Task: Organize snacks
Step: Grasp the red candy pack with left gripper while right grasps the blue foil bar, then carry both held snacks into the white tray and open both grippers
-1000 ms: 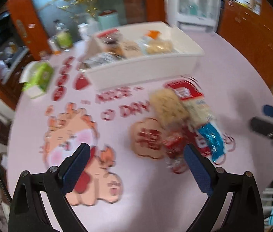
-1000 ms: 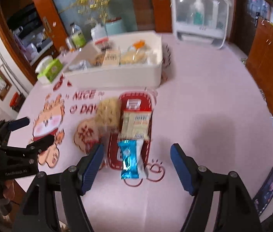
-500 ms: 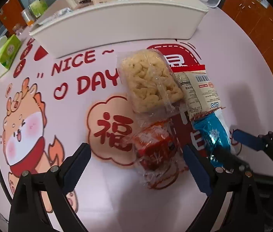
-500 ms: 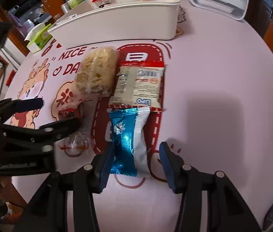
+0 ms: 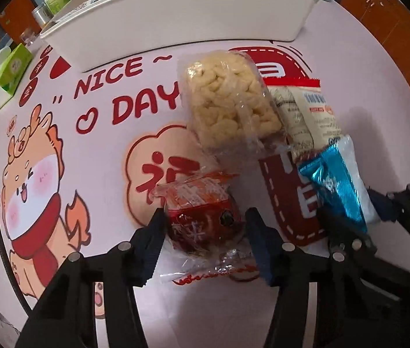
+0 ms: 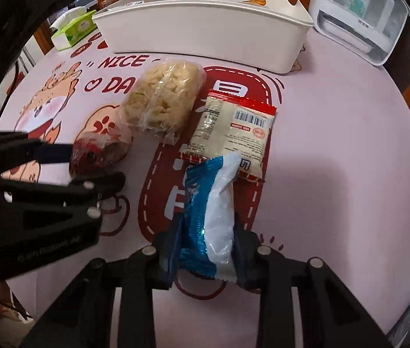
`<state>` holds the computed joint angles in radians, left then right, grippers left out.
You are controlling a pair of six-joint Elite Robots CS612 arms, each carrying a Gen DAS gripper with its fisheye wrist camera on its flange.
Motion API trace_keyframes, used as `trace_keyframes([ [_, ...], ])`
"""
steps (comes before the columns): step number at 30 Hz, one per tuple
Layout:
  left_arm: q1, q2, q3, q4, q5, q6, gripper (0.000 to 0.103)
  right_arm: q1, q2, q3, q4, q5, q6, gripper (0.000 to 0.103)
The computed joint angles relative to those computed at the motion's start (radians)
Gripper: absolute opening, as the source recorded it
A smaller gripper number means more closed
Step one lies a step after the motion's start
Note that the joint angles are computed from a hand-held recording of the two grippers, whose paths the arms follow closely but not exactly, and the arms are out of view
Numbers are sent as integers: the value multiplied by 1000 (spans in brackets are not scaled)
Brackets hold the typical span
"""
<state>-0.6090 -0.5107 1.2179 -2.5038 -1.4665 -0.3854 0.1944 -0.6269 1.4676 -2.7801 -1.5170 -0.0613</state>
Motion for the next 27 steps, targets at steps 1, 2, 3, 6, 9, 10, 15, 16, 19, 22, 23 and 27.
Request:
trace_keyframes([
  [1,0,-2,6,-4,0,-1,53,0,0,-1,1,1,3,30],
  [2,1,-5,12,-7,1,-2,52,0,0,-2,4,2,7,29],
  [3,0,-6,15,-6,4,-2,52,-1,-1,-1,10,6,13,28],
  [6,-3,-20,41,-4,28,4,51,-2,-7,2,32,24,23,28],
  [9,-4,-44,76,1,49,12,51,2,-14,10,45,33,27,27],
  [10,-4,-51,88,0,52,11,51,2,-19,17,51,40,29,27],
  [15,-5,-86,145,-23,68,0,51,10,-35,38,53,60,30,27],
  [16,-5,-93,156,-28,73,-3,51,12,-40,44,51,63,28,27],
  [19,-5,-116,181,-50,93,-12,51,18,-56,56,34,67,20,27],
  [22,-3,-140,194,-79,119,-18,51,19,-68,54,11,75,15,27],
  [23,1,-149,198,-93,127,-17,51,19,-73,51,4,79,13,27],
  [27,7,-180,198,-156,183,7,51,16,-94,28,-36,82,-1,27],
])
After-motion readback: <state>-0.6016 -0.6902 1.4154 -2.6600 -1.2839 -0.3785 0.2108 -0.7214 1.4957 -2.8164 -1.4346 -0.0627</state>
